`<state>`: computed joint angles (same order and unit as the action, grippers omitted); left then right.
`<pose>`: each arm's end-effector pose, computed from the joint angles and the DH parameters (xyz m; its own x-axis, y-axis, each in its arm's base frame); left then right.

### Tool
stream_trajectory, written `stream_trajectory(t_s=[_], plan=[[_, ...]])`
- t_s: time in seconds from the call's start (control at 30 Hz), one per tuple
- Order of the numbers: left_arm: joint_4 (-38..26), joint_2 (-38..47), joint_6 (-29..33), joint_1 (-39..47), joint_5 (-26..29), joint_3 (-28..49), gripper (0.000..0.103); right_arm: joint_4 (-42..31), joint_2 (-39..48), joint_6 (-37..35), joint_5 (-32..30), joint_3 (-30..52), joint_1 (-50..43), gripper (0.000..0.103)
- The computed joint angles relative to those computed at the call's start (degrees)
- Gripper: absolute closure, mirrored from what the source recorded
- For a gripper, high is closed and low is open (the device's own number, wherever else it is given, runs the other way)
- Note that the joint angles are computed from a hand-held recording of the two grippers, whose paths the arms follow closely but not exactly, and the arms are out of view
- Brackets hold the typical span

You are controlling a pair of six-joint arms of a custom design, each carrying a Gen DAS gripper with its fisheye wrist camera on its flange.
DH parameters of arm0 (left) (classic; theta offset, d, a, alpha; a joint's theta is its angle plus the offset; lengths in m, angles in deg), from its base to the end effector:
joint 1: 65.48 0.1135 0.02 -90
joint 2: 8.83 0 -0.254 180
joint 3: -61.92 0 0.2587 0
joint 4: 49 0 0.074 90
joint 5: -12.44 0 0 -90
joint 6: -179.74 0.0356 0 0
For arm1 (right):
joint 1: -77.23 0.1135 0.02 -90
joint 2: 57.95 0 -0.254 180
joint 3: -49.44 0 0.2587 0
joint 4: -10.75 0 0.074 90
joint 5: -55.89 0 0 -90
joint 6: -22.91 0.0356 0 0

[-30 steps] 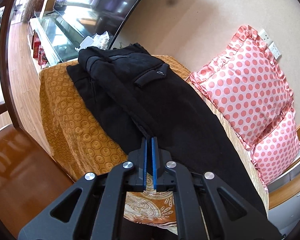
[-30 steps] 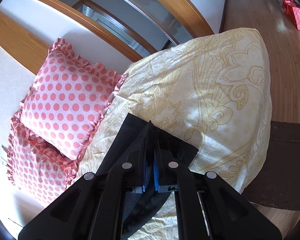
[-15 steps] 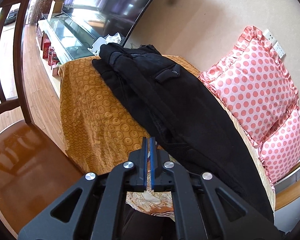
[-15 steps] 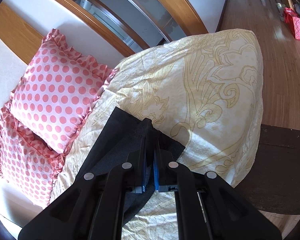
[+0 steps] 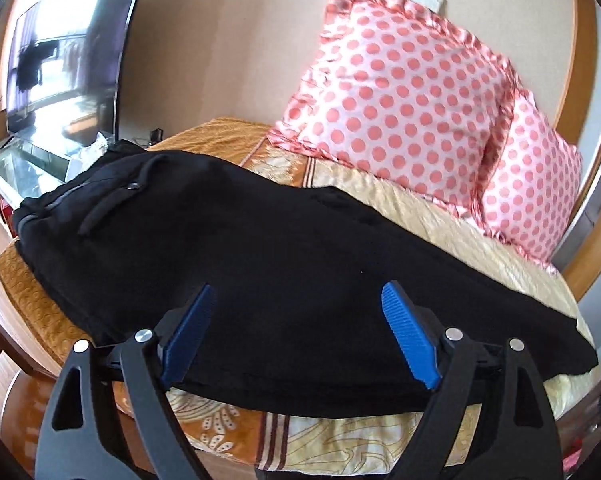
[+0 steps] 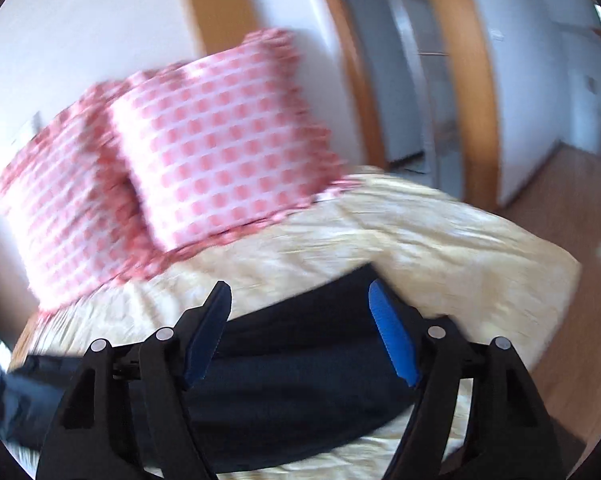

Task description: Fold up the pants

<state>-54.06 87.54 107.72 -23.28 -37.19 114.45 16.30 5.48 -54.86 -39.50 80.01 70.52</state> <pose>0.2387 0.1853 0.1105 -0.5916 -0.2190 -0.7759 -0.0144 0.9651 -0.2613 0.2198 -0.0225 0.1501 -0.4382 0.2639 -0.8592 0.1292 0.9645 0.2303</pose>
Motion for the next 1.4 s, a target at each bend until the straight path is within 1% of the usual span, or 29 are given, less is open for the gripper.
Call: stream_trajectory(t_s=[0.03,0.07,0.1,0.17,0.23,0.3,0.33,0.4,0.47,0.53,0.63,0.7,0.73,0.77,0.8,0.83,0.93,1.0,1.03,1.1,1.13,1.17,1.2,1.23,1.27,1.3,1.33,1.4], plan=[[0.0,0.7,1.0,-0.8,-0.1,-0.2,0.018,0.7,5.6,-2.7,-1.4,4.1,5.6,0.033],[-0.1,1.5,1.8,-1.2,-0.2,-0.2,0.018,0.9,11.1,-5.0,-2.8,8.4,10.5,0.039],[-0.1,2.2,2.2,-1.5,-0.5,-0.3,0.018,-0.2,17.5,-7.2,-4.7,14.1,15.1,0.040],[1.5,3.2,3.2,-1.0,0.1,-1.2,0.015,-4.9,28.4,-10.4,-8.1,25.7,22.2,0.047],[3.0,3.3,4.1,-1.1,0.2,-2.0,0.013,-11.9,39.0,-13.9,-10.8,38.5,27.5,0.050],[4.1,3.0,5.3,-1.3,-0.1,-2.9,0.012,-20.5,48.7,-18.1,-10.6,51.4,31.7,0.057],[4.2,3.0,6.0,-1.5,-0.5,-3.1,0.010,-24.7,53.1,-19.9,-10.2,57.4,33.3,0.058],[4.6,3.4,7.2,-1.9,-1.3,-3.3,0.009,-30.1,59.8,-22.3,-7.0,65.7,35.8,0.058],[5.4,3.8,8.5,-2.4,-1.9,-3.7,0.008,-34.2,64.4,-24.2,-5.8,71.7,36.7,0.058],[6.1,4.5,9.2,-2.7,-2.2,-3.8,0.006,-37.5,67.4,-25.5,-4.6,75.5,37.0,0.058],[6.7,5.7,10.0,-2.8,-1.8,-3.6,0.003,-38.0,68.4,-25.8,-5.2,76.6,36.4,0.058],[7.5,5.9,10.2,-3.1,-2.1,-3.7,0.002,-39.1,68.9,-25.5,-6.3,77.6,36.0,0.058],[7.9,6.1,10.4,-3.2,-2.2,-3.7,0.002,-39.0,69.0,-25.7,-6.9,77.7,35.8,0.063],[8.3,6.3,10.5,-3.2,-2.2,-3.7,0.002,-38.6,68.4,-26.1,-7.8,76.7,35.7,0.087],[8.6,6.5,10.6,-3.3,-2.3,-3.7,0.002,-38.4,68.2,-26.3,-6.9,76.6,35.9,0.097],[8.8,6.7,10.7,-3.3,-2.3,-3.7,0.002,-37.4,67.5,-26.6,-5.2,75.7,36.4,0.100],[9.8,7.0,10.4,-3.7,-3.0,-3.8,0.002,-34.4,66.9,-25.5,-1.0,74.8,37.0,0.101],[10.5,7.0,10.3,-4.1,-3.7,-4.1,0.002,-32.4,67.8,-24.1,2.0,75.9,37.0,0.101],[10.6,6.9,10.3,-4.3,-4.0,-4.1,0.002,-32.6,68.4,-23.7,2.3,76.8,36.8,0.101],[10.9,6.8,10.5,-4.4,-4.3,-4.3,0.002,-36.5,70.9,-23.7,1.9,80.5,36.8,0.101],[10.9,6.9,10.6,-4.4,-4.2,-4.3,0.002,-36.2,70.4,-23.4,2.0,79.6,36.8,0.099],[11.0,6.9,10.7,-4.3,-4.1,-4.3,0.002,-35.9,69.3,-23.1,2.0,78.0,36.5,0.093],[11.0,7.0,10.8,-4.3,-4.0,-4.3,0.002,-35.1,67.6,-22.4,1.8,75.8,36.0,0.084],[11.0,7.0,11.0,-4.3,-3.9,-4.4,0.002,-32.7,64.6,-21.4,2.1,71.6,35.1,0.063],[11.1,7.1,11.3,-4.2,-3.8,-4.4,0.002,-29.0,60.7,-20.5,2.6,66.0,33.9,0.047],[11.1,7.1,11.5,-4.1,-3.7,-4.5,0.002,-25.5,57.1,-19.8,3.0,60.8,32.6,0.044],[11.2,7.1,11.9,-4.0,-3.6,-4.5,0.002,-23.0,53.2,-19.5,3.2,55.6,30.7,0.044],[11.3,7.1,12.3,-4.0,-3.5,-4.7,0.002,-20.8,46.6,-19.6,5.4,47.4,26.2,0.044]])
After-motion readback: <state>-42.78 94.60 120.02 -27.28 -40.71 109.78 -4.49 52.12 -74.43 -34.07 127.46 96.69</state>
